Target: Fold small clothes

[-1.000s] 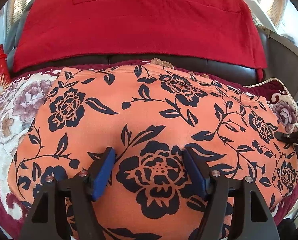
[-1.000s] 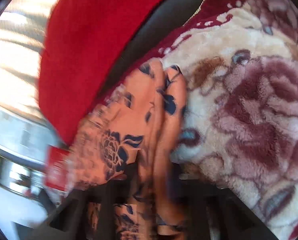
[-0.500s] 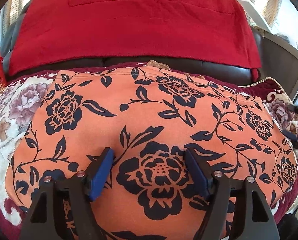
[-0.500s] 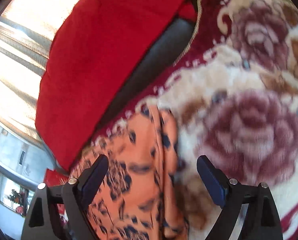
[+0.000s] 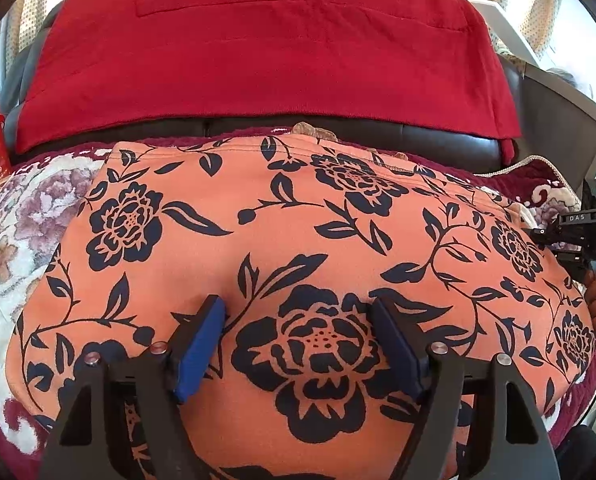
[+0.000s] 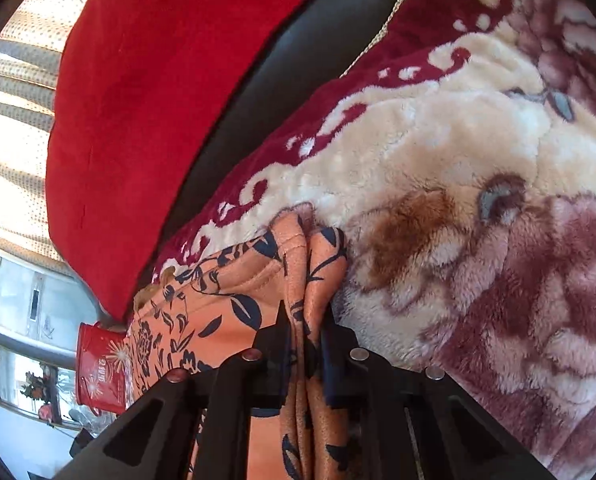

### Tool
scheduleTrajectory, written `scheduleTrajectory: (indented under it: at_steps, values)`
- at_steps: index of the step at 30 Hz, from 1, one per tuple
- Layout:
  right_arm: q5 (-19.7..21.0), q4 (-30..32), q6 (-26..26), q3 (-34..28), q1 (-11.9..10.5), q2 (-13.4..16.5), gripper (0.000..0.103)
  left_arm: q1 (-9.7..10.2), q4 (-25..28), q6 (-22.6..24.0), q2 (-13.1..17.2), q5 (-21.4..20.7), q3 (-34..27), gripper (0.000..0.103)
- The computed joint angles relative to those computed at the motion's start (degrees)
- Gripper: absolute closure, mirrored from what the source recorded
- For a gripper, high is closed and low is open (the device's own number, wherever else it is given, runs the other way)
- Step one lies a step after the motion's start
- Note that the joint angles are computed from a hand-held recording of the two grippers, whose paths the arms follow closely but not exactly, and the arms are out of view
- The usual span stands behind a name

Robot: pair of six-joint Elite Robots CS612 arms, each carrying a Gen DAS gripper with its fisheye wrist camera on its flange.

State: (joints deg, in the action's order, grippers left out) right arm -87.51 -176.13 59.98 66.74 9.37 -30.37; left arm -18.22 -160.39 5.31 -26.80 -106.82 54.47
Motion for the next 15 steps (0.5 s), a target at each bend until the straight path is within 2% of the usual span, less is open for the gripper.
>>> scheduleTrajectory:
  at_steps: [4,5,7,15]
  values:
    - [5.1,-7.5,4.8,1.8,-1.2,0.9,0.088,0.00,-0.6,-0.1,0.1,-0.2,0.1,0.026]
    - [5.6,-7.7,4.4,1.8,-1.3,0.9,0.088,0.00,-0.6,-0.1,0.1,-0.2,0.1,0.026]
    - [5.1,-5.6,1.8,1.5,-1.2,0.5,0.088,0.00,-0.7,-0.2,0.1,-0.2,0.1,0.026]
    - [1.7,-2.4,0.1,0.4,-0.4,0.3,0.091,0.10,-1.2,-0.3,0.1,-0.4,0.3,0.026]
